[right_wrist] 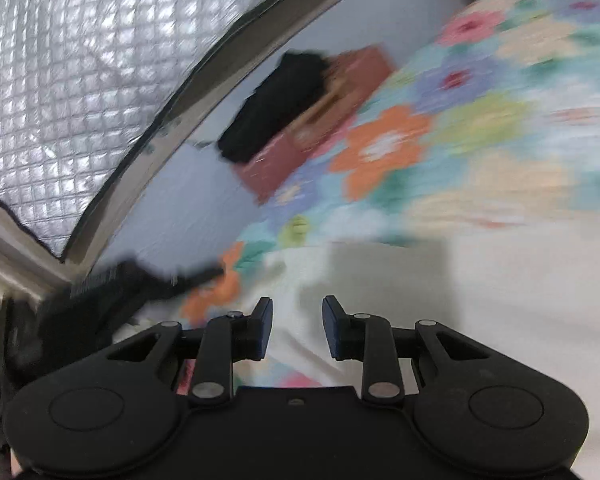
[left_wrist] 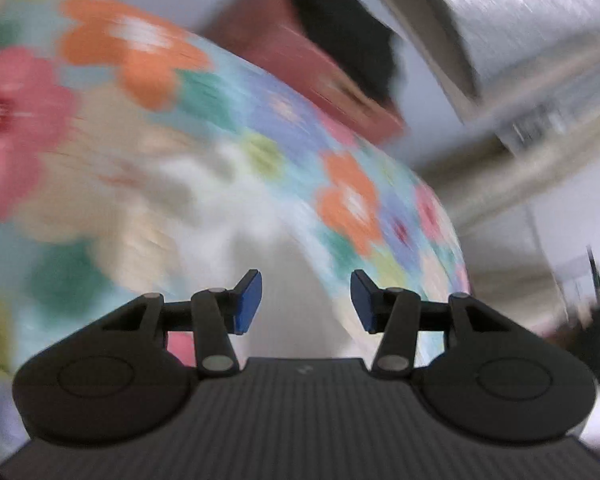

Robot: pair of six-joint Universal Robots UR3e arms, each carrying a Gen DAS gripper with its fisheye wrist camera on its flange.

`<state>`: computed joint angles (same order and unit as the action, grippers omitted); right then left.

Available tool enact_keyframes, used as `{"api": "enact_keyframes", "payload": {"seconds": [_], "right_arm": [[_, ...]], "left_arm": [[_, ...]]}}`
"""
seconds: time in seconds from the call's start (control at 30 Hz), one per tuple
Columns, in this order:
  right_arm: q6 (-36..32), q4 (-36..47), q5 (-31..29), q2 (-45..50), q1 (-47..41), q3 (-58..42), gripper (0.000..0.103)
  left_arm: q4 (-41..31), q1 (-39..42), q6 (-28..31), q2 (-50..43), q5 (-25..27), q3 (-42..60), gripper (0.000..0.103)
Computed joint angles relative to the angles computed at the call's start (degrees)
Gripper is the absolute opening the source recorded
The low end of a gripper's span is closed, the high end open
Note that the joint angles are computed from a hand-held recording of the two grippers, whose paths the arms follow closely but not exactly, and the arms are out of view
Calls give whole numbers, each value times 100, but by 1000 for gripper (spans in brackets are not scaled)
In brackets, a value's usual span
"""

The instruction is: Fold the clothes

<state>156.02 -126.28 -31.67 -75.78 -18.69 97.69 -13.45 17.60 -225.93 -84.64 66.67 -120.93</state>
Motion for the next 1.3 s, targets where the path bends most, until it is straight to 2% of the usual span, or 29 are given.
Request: {"api": "enact_keyframes", "payload": {"seconds": [0.03, 0.1, 0.2, 0.27, 0.33, 0.37, 0.43, 0.5, 0.57, 0.63, 0.67, 0.73, 0.83, 0.93, 1.0, 1.17, 1.3], "right_arm": [[-814, 802, 89, -500, -535, 254, 34], [-2267, 2400, -117, -1470, -1735, 529, 37], [-4196, 4613, -774, -1994, -3535, 10, 39], [-5102, 5303, -1295, -1840, -4735, -522, 39], [-5942, 5837, -1390, -1529, -5831, -1043, 39], [-6079, 5926, -1471, -1211, -6240, -1428, 39], [-5962, 6095, -1495, -481, -6773, -2287, 39], [-5733, 5985, -1317, 73, -7127, -2791, 39], [-5571, 5324, -1013, 339, -7362, -2741, 43], [-5267, 4398, -729, 601, -7513, -2563, 51], [-5061, 3830, -612, 740, -7553, -2433, 51], [-4441, 2798, -602, 1011, -7460, -2253, 51], [-3752, 2520, -638, 1629, -7252, -2768, 52], [-2820, 1319, -857, 1922, -6907, -2667, 55], [-2496, 841, -1055, 2028, -6766, -2617, 55], [-2483, 274, -1482, 2147, -6584, -2635, 56], [-2481, 750, -1949, 2164, -6549, -3072, 55]], "left_arm": [[-91, -392, 71, -288, -5, 386, 49], [-285, -1174, 164, -895, -11, 1154, 50], [-704, -2344, 279, -2005, -84, 2516, 50], [-960, -3049, 323, -2718, -94, 3374, 50], [-1166, -3733, 477, -3504, -187, 4307, 50], [-1286, -4026, 584, -3875, -226, 4760, 50], [-1718, -4553, 837, -4557, -21, 5706, 50], [-2269, -4984, 1130, -5045, 459, 6473, 51], [-2461, -5257, 1337, -5276, 826, 6761, 51], [-2287, -5402, 1483, -5290, 1014, 6655, 51], [-2190, -5442, 1541, -5262, 1093, 6589, 51], [-2118, -5514, 1625, -5271, 1215, 6592, 51], [-2087, -5506, 1656, -5447, 1232, 6805, 52], [-1988, -5500, 1744, -5661, 1263, 7011, 53], [-1968, -5521, 1852, -5763, 1332, 7139, 53], [-2038, -5690, 2279, -5943, 1684, 7469, 53], [-2008, -5848, 2470, -6058, 2029, 7641, 53]]}}
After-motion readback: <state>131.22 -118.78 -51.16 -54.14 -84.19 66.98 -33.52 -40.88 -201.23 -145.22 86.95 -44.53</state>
